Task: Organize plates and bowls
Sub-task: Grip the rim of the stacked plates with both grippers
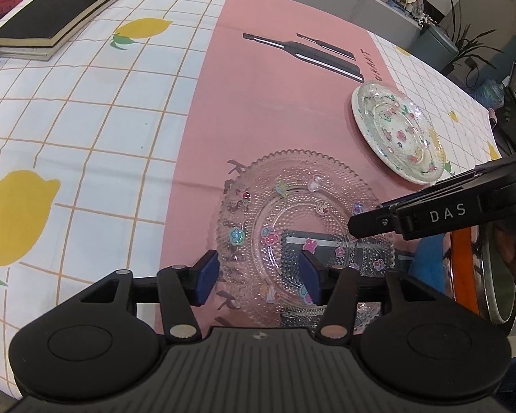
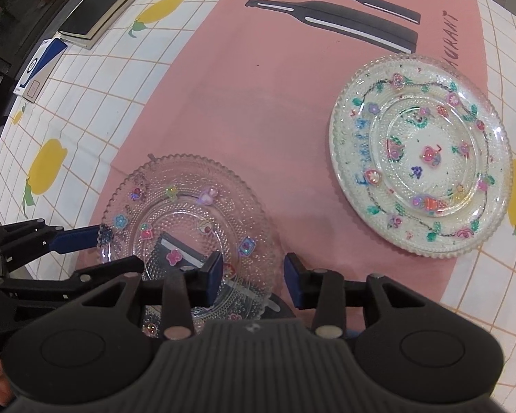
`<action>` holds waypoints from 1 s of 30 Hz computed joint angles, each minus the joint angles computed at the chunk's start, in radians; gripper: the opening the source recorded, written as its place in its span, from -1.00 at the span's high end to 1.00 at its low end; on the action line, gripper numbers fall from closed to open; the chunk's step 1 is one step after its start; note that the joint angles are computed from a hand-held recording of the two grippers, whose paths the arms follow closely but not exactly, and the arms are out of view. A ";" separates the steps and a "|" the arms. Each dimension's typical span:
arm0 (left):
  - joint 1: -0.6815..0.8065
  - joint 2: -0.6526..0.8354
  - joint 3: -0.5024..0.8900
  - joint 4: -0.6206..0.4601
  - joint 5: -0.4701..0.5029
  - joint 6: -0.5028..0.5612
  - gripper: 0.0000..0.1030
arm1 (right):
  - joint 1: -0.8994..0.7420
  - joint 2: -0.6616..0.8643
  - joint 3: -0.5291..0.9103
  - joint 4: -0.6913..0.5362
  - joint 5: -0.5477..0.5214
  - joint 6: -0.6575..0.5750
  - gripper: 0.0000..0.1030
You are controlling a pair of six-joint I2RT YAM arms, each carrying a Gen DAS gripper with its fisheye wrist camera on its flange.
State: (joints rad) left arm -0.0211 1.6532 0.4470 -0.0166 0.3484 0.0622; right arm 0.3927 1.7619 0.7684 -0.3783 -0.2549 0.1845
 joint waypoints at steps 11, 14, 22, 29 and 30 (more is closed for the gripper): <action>0.048 0.037 -0.057 0.164 0.099 0.024 -0.85 | 0.017 -0.009 -0.009 0.007 0.016 -0.001 0.18; 0.026 0.035 -0.044 0.146 0.069 -0.019 -0.85 | 0.021 -0.011 -0.012 0.014 0.016 0.003 0.13; -0.003 0.003 -0.051 0.120 0.008 0.006 -0.25 | 0.032 -0.018 -0.024 0.036 0.014 0.013 0.13; 0.014 0.002 -0.046 0.115 -0.023 -0.017 0.34 | 0.041 -0.024 -0.030 0.044 0.029 0.022 0.19; 0.003 -0.002 -0.049 0.116 -0.039 -0.009 0.38 | 0.043 -0.024 -0.032 0.046 0.037 0.026 0.21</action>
